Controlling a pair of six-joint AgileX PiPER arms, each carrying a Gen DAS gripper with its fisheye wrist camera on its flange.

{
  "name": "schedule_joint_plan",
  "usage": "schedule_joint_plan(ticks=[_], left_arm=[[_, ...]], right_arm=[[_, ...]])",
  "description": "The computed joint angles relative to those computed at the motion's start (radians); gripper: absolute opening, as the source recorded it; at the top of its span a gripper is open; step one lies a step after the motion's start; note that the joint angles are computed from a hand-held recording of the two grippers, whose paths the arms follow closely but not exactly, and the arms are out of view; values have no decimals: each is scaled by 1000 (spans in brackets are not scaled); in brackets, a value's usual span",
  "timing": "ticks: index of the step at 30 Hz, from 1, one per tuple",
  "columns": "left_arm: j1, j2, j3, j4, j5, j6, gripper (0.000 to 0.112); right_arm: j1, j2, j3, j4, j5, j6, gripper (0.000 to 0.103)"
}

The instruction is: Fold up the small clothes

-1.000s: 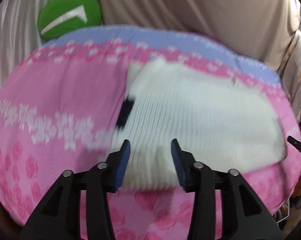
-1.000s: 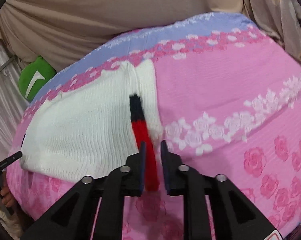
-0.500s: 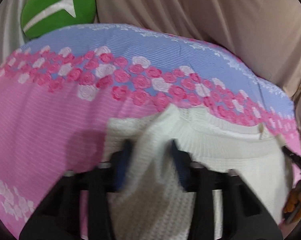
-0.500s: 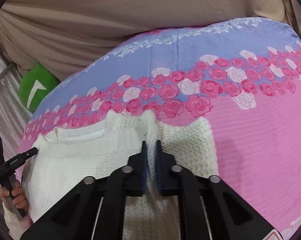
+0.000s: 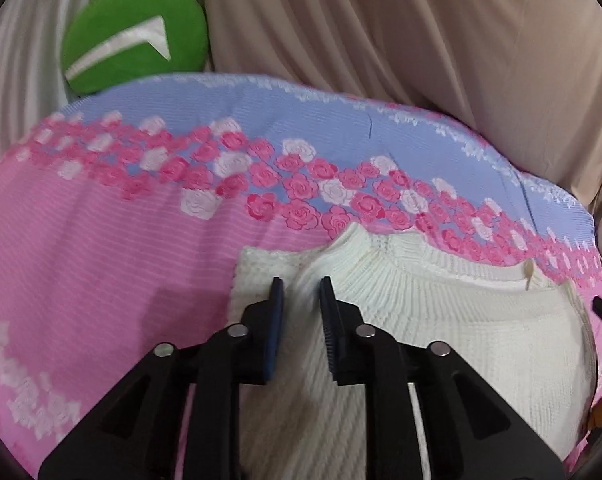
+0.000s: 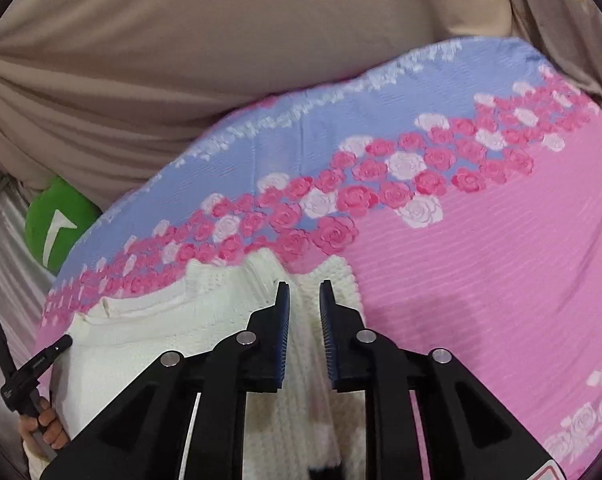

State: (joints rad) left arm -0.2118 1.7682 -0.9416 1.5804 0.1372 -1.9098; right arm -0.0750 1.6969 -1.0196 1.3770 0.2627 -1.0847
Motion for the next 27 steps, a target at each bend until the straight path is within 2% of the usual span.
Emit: schedule_joint_plan(ticks=[2,4,6,8,11,12,14,16,19,20,22,24,27], left_arm=[[-64,-110,95,135,66,-135,33],[-143,-208,169,148,79,-153,42],[-225,-234,187,49,73,-46,43],[-326,-204,181,-82,110,79,43],[-405,-127,168,-158,188,133,44],[-411,-111,172,-182,209,144,44],[-403,-105,214,-153,234,87,45],[-369,-127,266,-98,211,24,45],[-343,-166,336,8,190,-87,46],[-339,-175,351,31,188,-106,46],[-356,-180,365,37,205,-122,46],[-364,-176,367,41,218,-130,46],[-374,-176,375,51,228,-150,47]], right_arm=[[63,-98,83,104,18,-142,19],[143,-132,115,78,71,-161,19],[277,-106,108,-20,100,-97,19],[373,-50,91,-40,131,-97,19],[462,-10,105,-115,36,-55,16],[457,-13,122,-121,11,-55,7],[373,-43,174,-66,38,-117,5],[251,-87,242,10,73,-188,3],[65,-139,321,32,59,-213,3],[-16,-139,336,48,91,-239,0],[-170,-126,359,78,222,-301,0],[-217,-125,370,89,247,-323,0],[-170,-150,386,99,179,-317,0]])
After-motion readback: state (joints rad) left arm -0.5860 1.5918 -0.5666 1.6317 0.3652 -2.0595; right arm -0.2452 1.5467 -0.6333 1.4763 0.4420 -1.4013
